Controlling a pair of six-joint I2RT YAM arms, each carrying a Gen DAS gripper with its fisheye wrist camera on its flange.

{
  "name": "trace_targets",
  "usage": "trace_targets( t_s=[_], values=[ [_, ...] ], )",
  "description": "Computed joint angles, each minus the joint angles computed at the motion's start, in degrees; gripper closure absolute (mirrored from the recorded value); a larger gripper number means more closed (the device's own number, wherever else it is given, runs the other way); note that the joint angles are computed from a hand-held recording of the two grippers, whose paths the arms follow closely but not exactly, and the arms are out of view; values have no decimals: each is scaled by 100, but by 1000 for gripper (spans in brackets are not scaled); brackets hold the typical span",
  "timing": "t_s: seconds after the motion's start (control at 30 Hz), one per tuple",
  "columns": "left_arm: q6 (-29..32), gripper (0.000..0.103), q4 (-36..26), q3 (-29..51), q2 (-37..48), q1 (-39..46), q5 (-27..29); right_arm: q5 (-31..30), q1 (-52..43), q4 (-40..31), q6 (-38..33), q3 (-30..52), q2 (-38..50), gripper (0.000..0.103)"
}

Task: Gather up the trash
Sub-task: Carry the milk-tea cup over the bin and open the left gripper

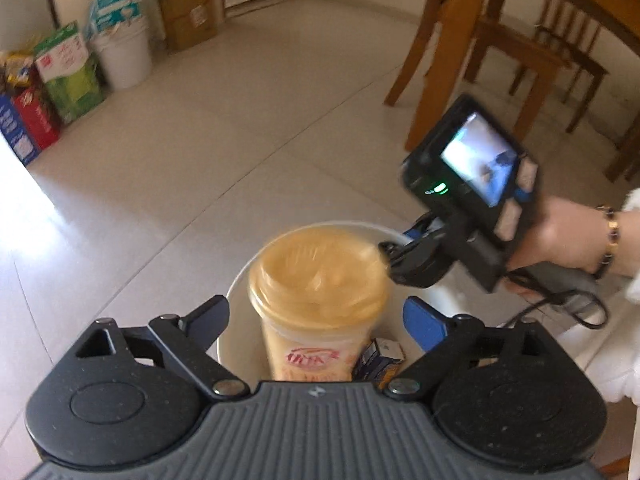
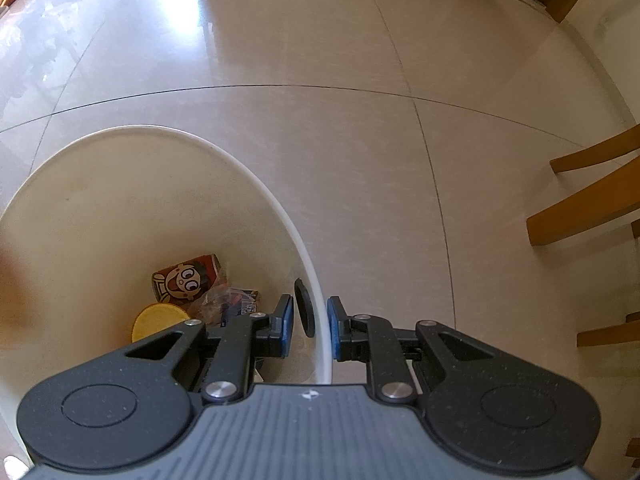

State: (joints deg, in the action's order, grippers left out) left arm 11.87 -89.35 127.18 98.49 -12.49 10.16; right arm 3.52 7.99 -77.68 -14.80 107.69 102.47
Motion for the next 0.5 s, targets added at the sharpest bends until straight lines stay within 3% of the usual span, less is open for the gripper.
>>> trace_targets(
  t_s=[0.13,0.5],
  values=[
    [-125,9,205,-576,-187,86,-48,-26,-39,-17,-29,33,22,82],
    [-80,8,353,-1176,-553,663,-55,80,69,58,63,-6,37,82]
  ],
)
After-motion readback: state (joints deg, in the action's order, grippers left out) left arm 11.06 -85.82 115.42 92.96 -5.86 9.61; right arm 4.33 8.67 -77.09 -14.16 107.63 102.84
